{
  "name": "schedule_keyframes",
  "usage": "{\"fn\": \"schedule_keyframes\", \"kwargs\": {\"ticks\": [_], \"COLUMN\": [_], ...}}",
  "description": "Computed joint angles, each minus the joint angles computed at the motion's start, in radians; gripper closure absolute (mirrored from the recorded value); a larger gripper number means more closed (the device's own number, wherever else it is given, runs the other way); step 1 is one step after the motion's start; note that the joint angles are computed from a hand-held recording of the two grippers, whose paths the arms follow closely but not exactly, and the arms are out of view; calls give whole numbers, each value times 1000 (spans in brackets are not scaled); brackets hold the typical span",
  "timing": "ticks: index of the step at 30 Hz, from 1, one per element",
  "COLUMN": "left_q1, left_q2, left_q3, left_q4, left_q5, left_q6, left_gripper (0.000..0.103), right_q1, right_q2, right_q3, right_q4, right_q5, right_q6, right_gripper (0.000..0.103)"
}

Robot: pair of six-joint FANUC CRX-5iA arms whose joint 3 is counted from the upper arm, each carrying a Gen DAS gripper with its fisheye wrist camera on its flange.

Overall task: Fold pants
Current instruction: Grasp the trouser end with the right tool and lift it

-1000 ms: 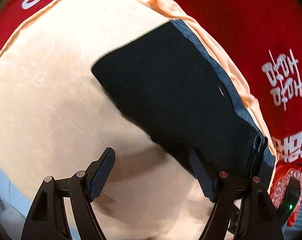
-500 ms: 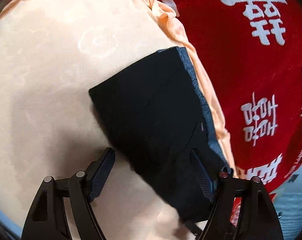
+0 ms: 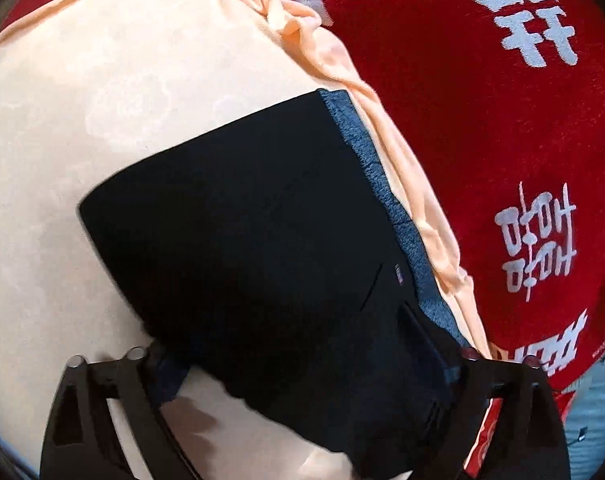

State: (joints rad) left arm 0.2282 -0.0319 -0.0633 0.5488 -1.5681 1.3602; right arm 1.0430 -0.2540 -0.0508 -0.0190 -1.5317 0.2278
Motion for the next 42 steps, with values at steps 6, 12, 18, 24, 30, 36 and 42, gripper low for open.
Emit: {"fn": "schedule_keyframes", "kwargs": {"ticks": [6, 12, 18, 24, 30, 36, 42], "left_q1": [-81, -159, -264, -285, -309, -306, -320], "left_q2": [-3, -73, -224, -274, -301, -303, -320], "left_q3": [102, 116, 24, -21, -34, -35, -27], "left_q4": [-206, -332, -446, -467, -490, -479, -449], "left_q5": [5, 77, 244, 302, 332, 333, 305], "left_q6": [34, -124, -350, -439, -471, -477, -514], "left_gripper": [51, 66, 67, 67, 67, 67, 67], "right_q1": [-32, -162, -467, -594, -570, -517, -562], "right_q2": [-47, -66, 85, 420, 729, 902, 664], "right_q3": [19, 80, 286, 695, 1091, 1310, 944], "right_q4": [8, 19, -251, -510, -635, -621, -613], "right_q5": [8, 29, 78, -82, -307, -504, -274], "right_q6": [-23, 35, 314, 537, 570, 550, 590], "right_gripper": [24, 24, 24, 22, 21, 32, 86]}}
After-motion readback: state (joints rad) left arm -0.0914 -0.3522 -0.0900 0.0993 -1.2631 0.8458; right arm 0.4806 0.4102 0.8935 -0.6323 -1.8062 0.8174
